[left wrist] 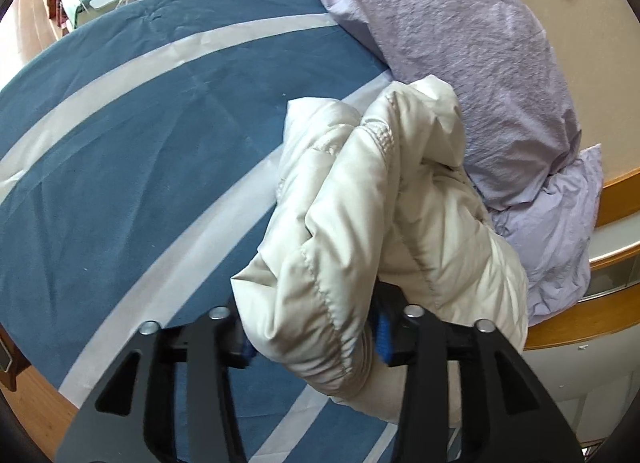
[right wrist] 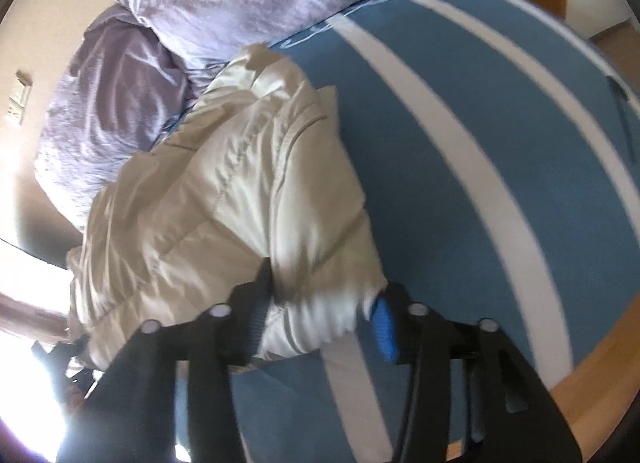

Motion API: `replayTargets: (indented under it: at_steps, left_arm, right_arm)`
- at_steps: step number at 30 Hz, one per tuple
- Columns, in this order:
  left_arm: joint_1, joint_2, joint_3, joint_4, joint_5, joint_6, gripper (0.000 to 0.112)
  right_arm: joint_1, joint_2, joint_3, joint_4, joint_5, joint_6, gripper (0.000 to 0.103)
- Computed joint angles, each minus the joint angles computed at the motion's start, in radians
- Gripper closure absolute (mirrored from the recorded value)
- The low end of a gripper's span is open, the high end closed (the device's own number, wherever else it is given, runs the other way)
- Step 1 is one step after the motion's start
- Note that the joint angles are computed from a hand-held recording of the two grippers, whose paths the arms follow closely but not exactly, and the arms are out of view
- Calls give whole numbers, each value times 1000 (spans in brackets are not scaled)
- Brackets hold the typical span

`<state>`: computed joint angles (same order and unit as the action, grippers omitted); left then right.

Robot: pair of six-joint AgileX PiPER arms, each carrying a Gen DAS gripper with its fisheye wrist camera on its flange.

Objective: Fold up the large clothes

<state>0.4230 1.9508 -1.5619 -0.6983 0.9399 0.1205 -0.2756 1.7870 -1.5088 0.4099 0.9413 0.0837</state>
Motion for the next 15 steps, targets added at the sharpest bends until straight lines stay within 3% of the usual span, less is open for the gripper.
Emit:
replayTargets:
  at_steps: [1,3,6,15]
  left_arm:
    - [1,7,-13,11,8,-10,60]
    - [6,22,-36,38,16,-33,44]
    - [18,55,-76,37,44,-42,34]
    - [3,81,-97,16,19,-69,28]
  right_arm:
    - [8,-9,-2,-43,-10,35,45]
    - [17,-29,-9,-131,-30,97,43]
    - [53,-20,-69,-251,-14,149,43]
    - [221,60,-258,-358,37,93,31]
